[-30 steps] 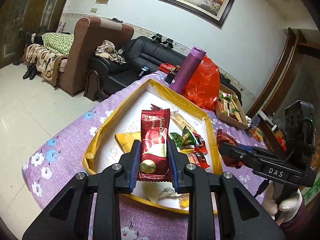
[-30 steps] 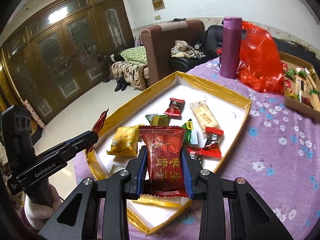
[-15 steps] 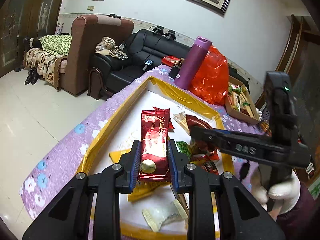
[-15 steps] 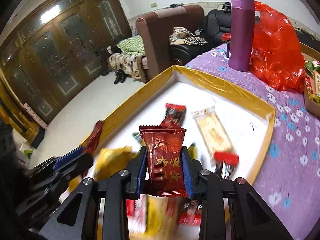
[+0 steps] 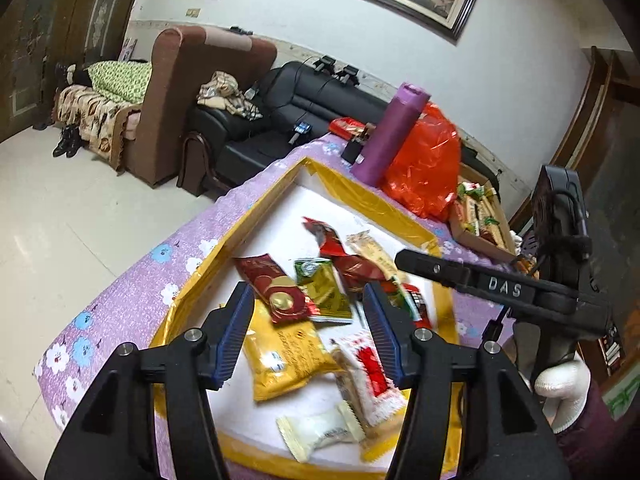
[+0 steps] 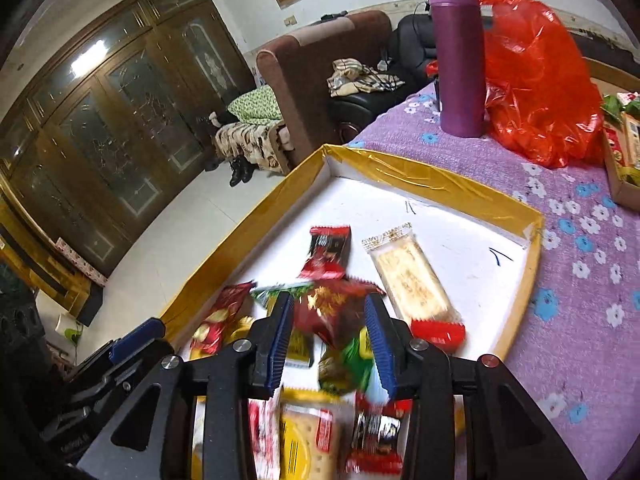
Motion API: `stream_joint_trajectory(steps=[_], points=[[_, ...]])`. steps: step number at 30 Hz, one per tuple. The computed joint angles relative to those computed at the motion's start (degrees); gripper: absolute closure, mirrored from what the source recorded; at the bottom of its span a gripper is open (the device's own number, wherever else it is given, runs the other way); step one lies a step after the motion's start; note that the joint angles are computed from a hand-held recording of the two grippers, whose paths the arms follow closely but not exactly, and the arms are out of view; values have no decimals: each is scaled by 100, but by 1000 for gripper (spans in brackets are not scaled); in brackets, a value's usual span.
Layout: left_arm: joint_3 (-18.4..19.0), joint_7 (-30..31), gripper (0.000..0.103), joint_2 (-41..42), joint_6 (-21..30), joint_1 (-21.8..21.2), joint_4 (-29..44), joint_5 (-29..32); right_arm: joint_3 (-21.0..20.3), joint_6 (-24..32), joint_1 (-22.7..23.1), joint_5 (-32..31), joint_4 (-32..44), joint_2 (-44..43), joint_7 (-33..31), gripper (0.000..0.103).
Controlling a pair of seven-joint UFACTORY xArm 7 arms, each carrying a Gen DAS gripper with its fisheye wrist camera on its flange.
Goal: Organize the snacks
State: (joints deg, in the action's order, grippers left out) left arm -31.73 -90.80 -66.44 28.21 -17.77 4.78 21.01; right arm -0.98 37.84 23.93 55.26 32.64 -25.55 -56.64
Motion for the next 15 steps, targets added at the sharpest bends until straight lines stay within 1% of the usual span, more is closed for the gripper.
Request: stream_joint_trajectory(steps=[3, 7, 8, 10, 11, 14, 15], points=[[-194, -42, 47, -61, 350, -121, 221, 7, -89, 100, -74, -133, -385, -592, -67, 61], [-501, -91, 42, 77, 795, -147, 645, 97, -313, 221, -158, -452, -983, -1531, -139, 60], [-594, -98, 41, 146, 922, -141, 775, 129, -380, 256, -210, -575, -1169, -1852, -141, 58], [-799, -129, 31, 349, 1225, -94, 1074, 185, -556, 342, -264, -790, -1387, -2265, -132, 55], [-876, -149, 29, 452, 1366, -55, 1214, 219, -664, 425, -342, -931, -1524, -2540, -129, 54], [-1116, -233, 28, 802, 1690, 74, 1606, 359, -933, 554, -512, -1254, -1776, -3054, -111, 52], [-1215, -267, 26, 973, 1844, 138, 1781, 387, -1044, 623, -603, -1367, -1852, -3233, -110, 51]])
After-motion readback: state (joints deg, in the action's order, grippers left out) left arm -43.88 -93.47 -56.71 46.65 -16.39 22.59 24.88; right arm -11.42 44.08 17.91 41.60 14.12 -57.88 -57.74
